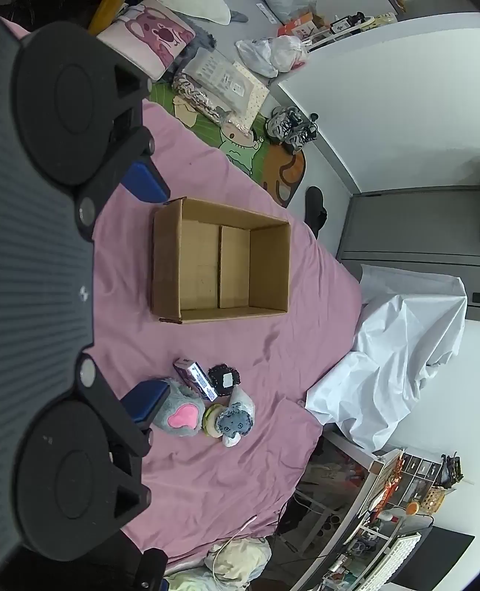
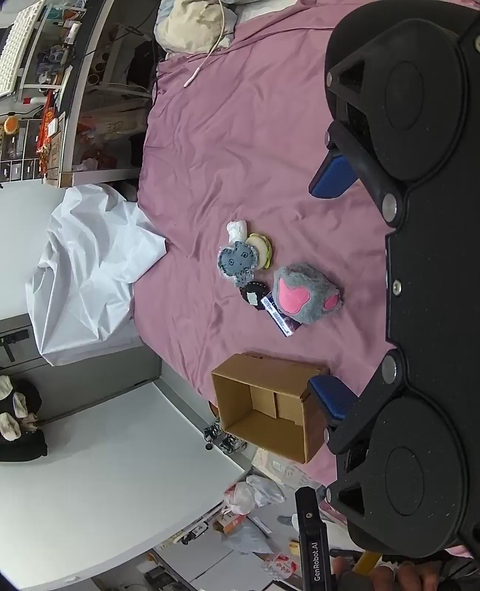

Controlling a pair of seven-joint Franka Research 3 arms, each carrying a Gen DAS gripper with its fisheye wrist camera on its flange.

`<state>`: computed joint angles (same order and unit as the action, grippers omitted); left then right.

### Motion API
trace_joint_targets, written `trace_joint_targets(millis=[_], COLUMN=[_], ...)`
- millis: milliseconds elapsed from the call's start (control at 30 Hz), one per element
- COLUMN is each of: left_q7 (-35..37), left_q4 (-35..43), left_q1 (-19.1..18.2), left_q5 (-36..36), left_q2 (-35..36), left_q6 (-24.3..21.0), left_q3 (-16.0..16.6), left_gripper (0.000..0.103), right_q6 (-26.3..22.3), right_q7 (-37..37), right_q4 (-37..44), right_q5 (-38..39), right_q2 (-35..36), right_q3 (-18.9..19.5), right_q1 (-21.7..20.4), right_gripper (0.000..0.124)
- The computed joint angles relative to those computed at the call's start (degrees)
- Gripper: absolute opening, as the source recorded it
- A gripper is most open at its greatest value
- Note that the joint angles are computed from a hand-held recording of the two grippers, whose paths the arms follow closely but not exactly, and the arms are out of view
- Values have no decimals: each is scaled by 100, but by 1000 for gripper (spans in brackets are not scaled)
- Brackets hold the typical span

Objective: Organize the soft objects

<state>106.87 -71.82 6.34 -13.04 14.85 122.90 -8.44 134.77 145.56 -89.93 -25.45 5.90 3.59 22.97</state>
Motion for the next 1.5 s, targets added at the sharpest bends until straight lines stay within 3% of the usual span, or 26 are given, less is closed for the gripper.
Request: trace_joint_targets(millis=[200, 367, 1500], left_q7=[-44, -31, 215], left_q4=[-203, -75, -309], left_q1=[-45, -39, 36], left_q5=[149, 95, -237], left_q2=[-116, -111, -262], left_q6=[170, 24, 112], left_q3=[13, 12, 58], left_gripper=[102, 102, 102], right_q6=[72, 29, -244], right_q7=[59, 42, -171], right_q4=[-88, -7, 377], right_q5=[-79, -74, -161], right_q2=[-30, -16, 181], right_q3=[1, 2, 4], right_q1=[-4, 11, 181], right_gripper=[103, 103, 103])
